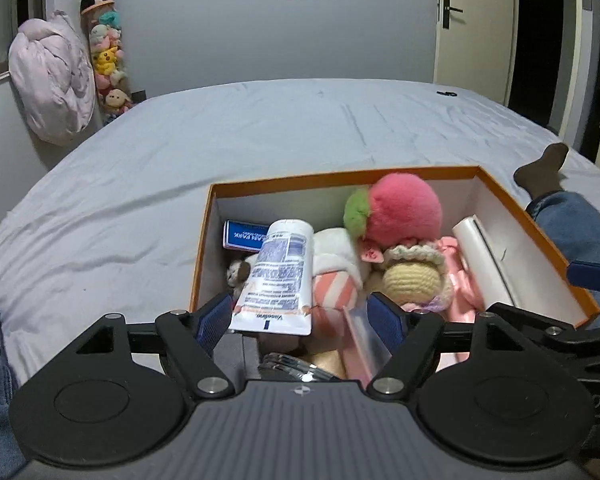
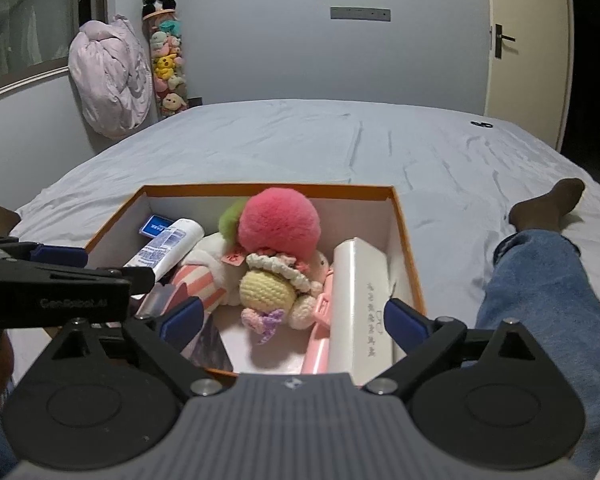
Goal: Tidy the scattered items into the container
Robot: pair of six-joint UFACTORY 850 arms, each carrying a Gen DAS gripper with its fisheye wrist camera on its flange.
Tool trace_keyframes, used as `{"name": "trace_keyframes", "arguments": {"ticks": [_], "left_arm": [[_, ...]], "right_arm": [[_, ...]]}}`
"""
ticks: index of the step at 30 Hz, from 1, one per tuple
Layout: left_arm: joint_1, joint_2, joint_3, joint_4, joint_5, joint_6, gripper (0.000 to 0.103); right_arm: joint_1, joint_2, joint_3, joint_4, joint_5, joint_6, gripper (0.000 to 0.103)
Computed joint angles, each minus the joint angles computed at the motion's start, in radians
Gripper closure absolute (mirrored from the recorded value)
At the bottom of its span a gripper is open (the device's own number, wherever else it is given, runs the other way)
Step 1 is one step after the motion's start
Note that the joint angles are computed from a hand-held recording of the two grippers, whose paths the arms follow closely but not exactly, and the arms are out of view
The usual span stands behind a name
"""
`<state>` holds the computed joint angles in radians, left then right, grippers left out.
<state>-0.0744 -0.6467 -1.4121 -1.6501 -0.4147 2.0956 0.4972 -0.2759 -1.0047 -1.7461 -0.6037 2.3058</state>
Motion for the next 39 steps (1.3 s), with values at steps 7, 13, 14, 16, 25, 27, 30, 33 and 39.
{"name": "trace_keyframes", "arguments": {"ticks": [7, 13, 14, 16, 25, 27, 30, 33, 39], "left_arm": [[0.003, -0.02, -0.014, 0.057, -0.008, -0.047, 0.014], [0.008, -0.031, -0.022, 0.057, -0.03, -0.071, 0.011], [0.01, -0.034, -0.027, 0.072, -0.041, -0.091, 0.011], [0.013, -0.041, -0.035, 0.098, -0.055, -0.129, 0.008], [0.01, -0.048, -0.047, 0.118, -0.053, -0.186, 0.008], [0.008, -0.051, -0.05, 0.11, -0.046, -0.198, 0.008], [0.004, -0.053, -0.047, 0.07, -0.043, -0.162, 0.008], [-0.003, -0.05, -0.038, 0.026, -0.034, -0.112, 0.008], [-0.004, -0.05, -0.028, -0.015, -0.045, -0.056, 0.008]], "right_arm": [[-0.01, -0.014, -0.006, 0.012, 0.03, 0.012, 0.005], [-0.027, -0.035, -0.022, 0.083, 0.069, -0.019, 0.005], [-0.028, -0.037, -0.02, 0.078, 0.067, -0.009, 0.005], [-0.03, -0.041, -0.022, 0.077, 0.062, -0.003, 0.005], [-0.024, -0.053, -0.028, 0.077, 0.033, 0.003, 0.005], [-0.024, -0.054, -0.028, 0.079, 0.03, 0.002, 0.005], [-0.021, -0.061, -0.038, 0.104, 0.022, -0.029, 0.005], [-0.016, -0.07, -0.049, 0.139, 0.009, -0.069, 0.005], [-0.017, -0.069, -0.048, 0.138, 0.009, -0.066, 0.005]]}}
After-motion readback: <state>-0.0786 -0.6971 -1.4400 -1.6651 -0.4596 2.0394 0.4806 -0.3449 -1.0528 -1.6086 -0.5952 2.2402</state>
